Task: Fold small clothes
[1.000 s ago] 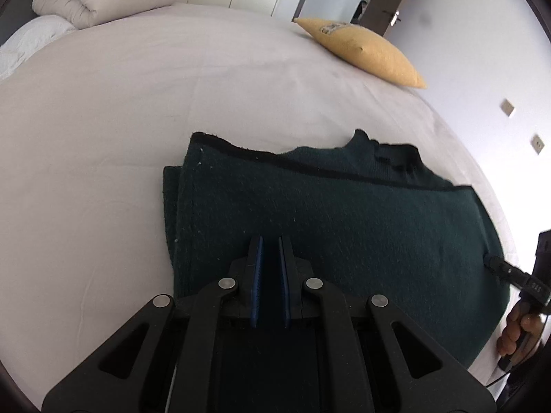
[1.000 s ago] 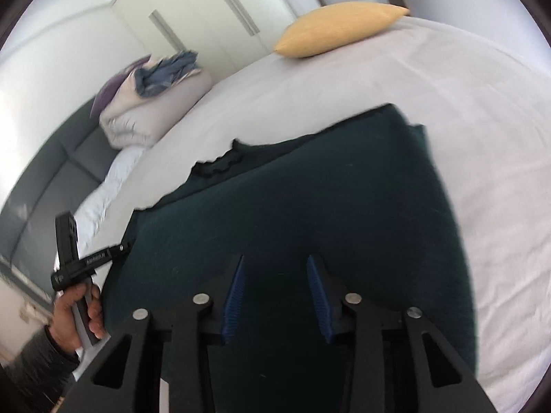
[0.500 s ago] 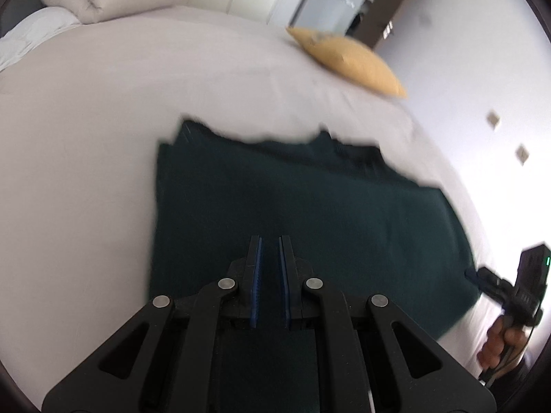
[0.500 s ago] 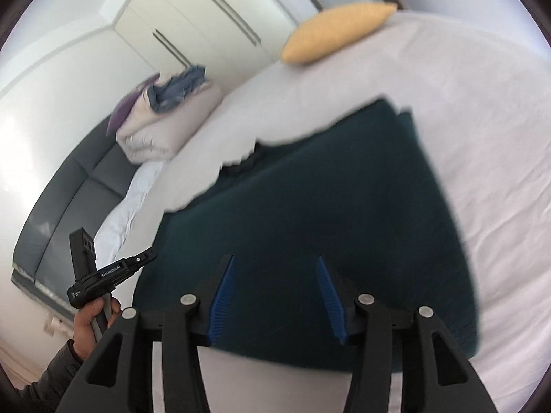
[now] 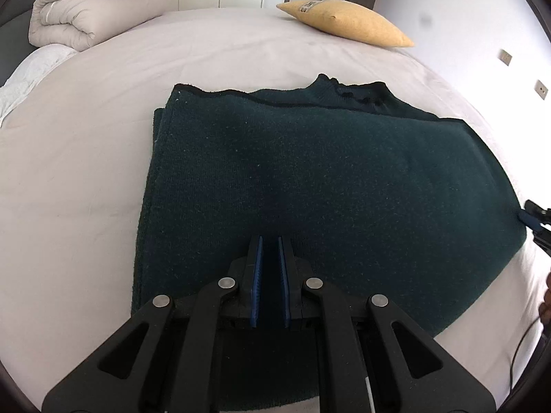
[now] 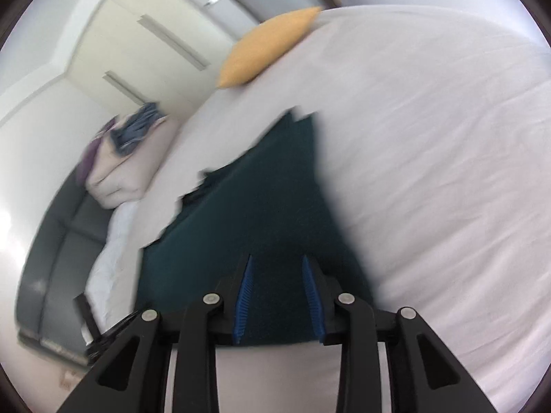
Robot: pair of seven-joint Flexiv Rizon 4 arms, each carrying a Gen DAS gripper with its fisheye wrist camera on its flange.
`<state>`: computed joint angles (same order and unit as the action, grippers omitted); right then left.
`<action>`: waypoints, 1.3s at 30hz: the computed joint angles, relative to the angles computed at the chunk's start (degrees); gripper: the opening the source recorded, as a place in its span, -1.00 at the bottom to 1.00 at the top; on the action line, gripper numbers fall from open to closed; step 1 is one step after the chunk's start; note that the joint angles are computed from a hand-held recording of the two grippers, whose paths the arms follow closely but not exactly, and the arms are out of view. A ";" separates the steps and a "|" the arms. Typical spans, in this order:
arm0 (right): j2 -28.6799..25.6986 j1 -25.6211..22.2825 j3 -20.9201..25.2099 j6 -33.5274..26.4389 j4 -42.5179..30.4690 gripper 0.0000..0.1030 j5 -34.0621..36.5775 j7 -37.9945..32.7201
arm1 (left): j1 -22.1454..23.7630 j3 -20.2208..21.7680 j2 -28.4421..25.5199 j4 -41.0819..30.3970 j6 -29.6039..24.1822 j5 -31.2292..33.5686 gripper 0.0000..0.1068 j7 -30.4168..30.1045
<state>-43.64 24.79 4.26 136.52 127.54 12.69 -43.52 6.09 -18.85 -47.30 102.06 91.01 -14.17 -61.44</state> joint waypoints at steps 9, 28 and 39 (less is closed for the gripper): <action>-7.15 -7.38 8.56 -10.36 -14.86 -0.15 -27.78 5.58 | 1.71 -1.70 -0.23 0.37 -0.05 0.13 -0.84 0.84; -3.88 -8.42 5.65 5.70 -0.40 0.18 -15.63 9.24 | 36.92 -33.87 -5.59 14.31 2.03 -0.59 -0.83 -4.15; -3.92 -8.74 6.14 4.51 -2.75 0.32 -23.30 10.91 | 47.91 -43.43 -15.79 11.31 -9.41 -2.93 0.49 -7.33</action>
